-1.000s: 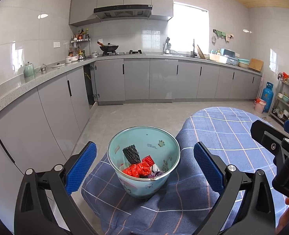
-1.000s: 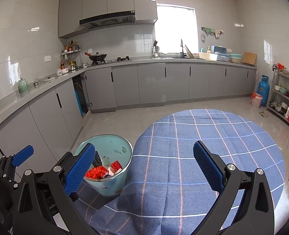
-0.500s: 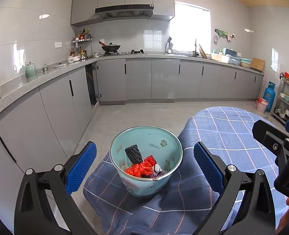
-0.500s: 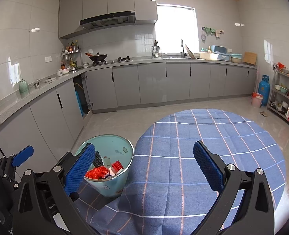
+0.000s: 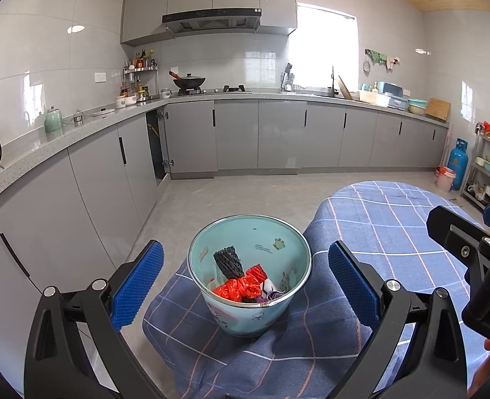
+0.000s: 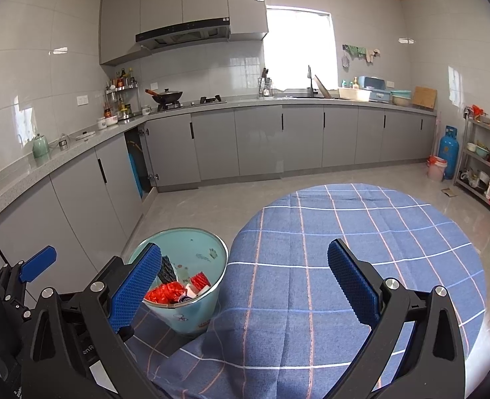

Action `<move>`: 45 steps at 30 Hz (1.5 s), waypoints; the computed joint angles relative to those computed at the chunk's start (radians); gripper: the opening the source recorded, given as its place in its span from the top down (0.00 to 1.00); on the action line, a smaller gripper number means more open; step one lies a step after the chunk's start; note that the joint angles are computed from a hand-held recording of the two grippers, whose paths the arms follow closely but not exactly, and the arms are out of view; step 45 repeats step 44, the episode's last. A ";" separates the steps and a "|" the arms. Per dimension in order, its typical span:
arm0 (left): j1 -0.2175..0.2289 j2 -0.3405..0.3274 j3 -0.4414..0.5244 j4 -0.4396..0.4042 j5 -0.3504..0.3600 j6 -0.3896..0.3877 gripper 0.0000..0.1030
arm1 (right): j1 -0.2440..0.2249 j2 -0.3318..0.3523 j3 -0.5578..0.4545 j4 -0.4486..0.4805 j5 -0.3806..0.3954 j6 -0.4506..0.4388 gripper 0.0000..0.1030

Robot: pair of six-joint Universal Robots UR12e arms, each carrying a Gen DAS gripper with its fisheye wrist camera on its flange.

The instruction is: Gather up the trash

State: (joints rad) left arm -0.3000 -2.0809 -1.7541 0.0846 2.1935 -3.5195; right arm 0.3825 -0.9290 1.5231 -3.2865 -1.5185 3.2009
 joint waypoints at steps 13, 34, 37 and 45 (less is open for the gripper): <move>-0.009 -0.007 0.011 -0.002 0.067 -0.003 0.05 | 0.000 0.000 0.003 -0.005 -0.001 0.005 0.04; -0.004 -0.001 0.012 -0.050 0.063 -0.044 0.05 | -0.002 -0.001 0.003 0.003 0.005 0.009 0.04; -0.007 -0.003 0.018 -0.063 0.079 -0.047 0.05 | -0.002 0.001 -0.001 0.010 0.004 0.009 0.04; -0.002 0.001 0.017 -0.076 0.063 -0.058 0.05 | -0.003 0.002 -0.003 0.014 0.006 0.012 0.04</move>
